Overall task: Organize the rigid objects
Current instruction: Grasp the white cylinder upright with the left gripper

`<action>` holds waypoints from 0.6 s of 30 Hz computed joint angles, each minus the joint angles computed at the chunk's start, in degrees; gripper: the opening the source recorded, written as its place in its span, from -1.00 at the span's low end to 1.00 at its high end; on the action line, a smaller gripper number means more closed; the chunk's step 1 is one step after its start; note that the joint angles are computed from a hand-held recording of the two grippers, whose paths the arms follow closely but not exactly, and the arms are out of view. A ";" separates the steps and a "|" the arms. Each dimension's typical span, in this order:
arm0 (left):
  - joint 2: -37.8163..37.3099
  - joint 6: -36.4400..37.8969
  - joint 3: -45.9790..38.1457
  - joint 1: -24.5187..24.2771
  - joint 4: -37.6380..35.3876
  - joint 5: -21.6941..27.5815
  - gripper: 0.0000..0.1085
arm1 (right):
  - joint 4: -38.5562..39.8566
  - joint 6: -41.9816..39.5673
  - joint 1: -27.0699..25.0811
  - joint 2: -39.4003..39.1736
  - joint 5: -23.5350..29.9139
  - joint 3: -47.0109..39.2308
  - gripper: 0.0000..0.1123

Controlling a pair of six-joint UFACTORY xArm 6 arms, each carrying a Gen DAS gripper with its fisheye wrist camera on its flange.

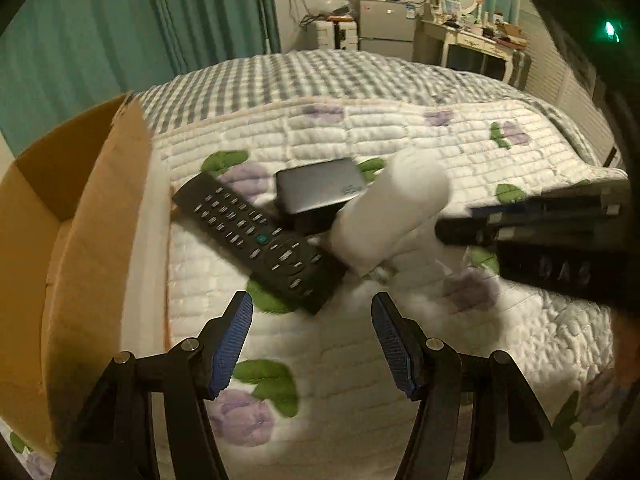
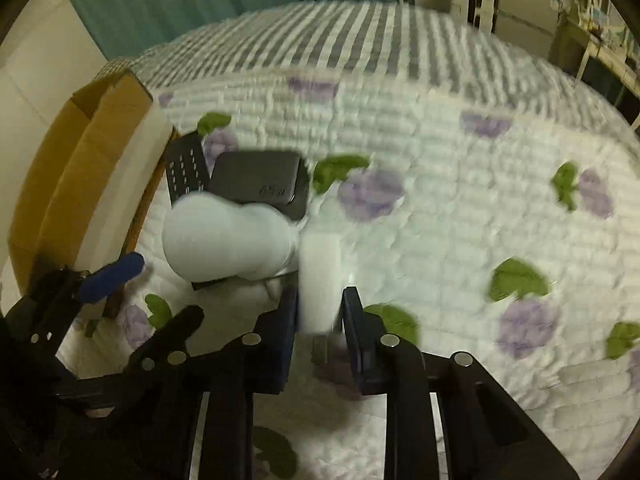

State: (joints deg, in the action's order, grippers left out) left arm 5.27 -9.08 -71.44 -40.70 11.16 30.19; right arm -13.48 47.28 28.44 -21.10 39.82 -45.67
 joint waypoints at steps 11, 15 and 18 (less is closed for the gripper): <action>7.53 1.28 -8.01 -2.69 -0.91 -3.65 0.15 | -8.93 2.05 -3.41 -6.26 6.86 1.25 -0.61; 8.58 -0.96 -9.24 -2.74 2.58 -3.94 -0.28 | -7.76 1.16 -3.61 -7.09 6.48 1.83 -0.61; 8.09 -0.58 -8.65 -2.54 3.44 -4.28 -0.33 | -7.20 0.86 -3.27 -7.68 5.83 2.43 -0.61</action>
State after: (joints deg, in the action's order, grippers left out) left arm 13.36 -9.66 -80.09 -43.24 14.60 25.91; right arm -20.67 48.14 25.17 -28.78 45.65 -43.24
